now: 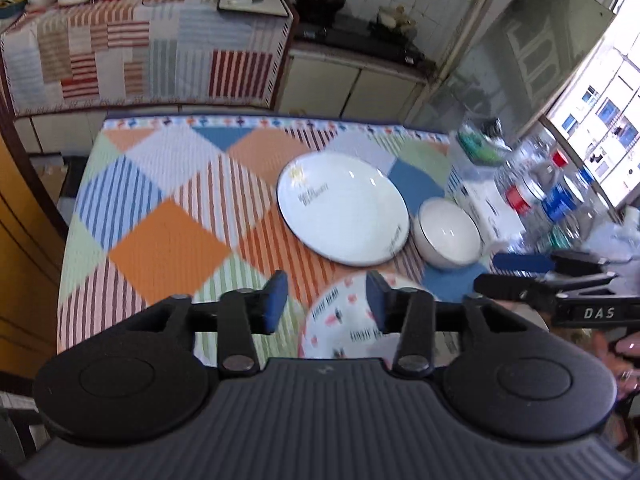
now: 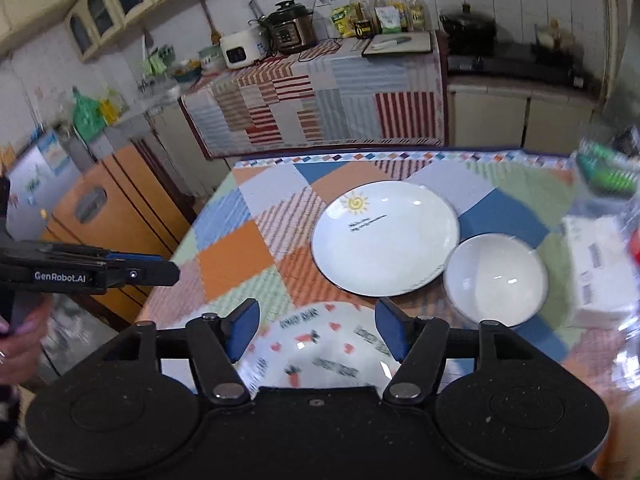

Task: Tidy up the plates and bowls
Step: 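Move both tools to the white sun plate and grasp its rim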

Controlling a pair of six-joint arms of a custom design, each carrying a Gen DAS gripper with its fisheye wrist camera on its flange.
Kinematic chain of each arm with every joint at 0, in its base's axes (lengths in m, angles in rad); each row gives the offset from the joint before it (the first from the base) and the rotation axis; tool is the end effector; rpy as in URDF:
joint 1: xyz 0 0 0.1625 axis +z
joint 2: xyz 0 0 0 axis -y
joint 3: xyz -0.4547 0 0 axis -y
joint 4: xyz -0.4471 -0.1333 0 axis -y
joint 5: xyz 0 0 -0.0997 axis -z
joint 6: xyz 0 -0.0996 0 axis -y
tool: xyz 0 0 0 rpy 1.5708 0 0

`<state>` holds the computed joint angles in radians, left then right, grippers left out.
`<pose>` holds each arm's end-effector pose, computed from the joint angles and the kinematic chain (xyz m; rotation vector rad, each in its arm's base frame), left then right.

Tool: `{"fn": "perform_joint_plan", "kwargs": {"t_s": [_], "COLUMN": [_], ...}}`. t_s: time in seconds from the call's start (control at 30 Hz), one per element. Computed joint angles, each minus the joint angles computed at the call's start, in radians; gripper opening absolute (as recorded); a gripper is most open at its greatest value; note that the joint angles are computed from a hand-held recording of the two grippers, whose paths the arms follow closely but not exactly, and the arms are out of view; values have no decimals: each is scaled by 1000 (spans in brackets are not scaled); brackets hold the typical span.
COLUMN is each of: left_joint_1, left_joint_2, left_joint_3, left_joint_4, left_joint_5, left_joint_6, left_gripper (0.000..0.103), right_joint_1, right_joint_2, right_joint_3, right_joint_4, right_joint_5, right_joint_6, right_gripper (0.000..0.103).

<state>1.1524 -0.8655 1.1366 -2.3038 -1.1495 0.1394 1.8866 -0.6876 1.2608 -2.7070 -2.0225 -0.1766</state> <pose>-0.1885 -0.8522 0.3521 0.6137 2.6370 -0.7101 0.3522 -0.7888 0.1861 0.4703 -2.5865 0.7986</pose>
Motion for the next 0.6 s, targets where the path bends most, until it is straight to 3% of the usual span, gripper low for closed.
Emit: {"fn": "perform_joint_plan", "kwargs": {"t_s": [0.1,0.17,0.27,0.4,0.6], "left_joint_1": [11,18,35,60,92], "left_joint_2": [49,83,139,206,303], "left_joint_3": [-48,-79,-139,-194,-311], "left_joint_4": [-30,-44,-29,-68,-30], "left_joint_5": [18,44,60,66,56], "left_joint_6": [20,34,52,61,35], "left_gripper": [57,63,64,69,70], "right_joint_1": [-38,-55,-67,-95,-120], "right_joint_2": [30,56,97,126,175], "right_joint_3": [-32,-60,-93,-119,-149], "right_joint_4": [7,19,1,0,-70], "right_joint_5": [62,56,18,51,52], "right_joint_6": [98,147,146,212,215], "right_gripper": [70,69,70,69,69]}}
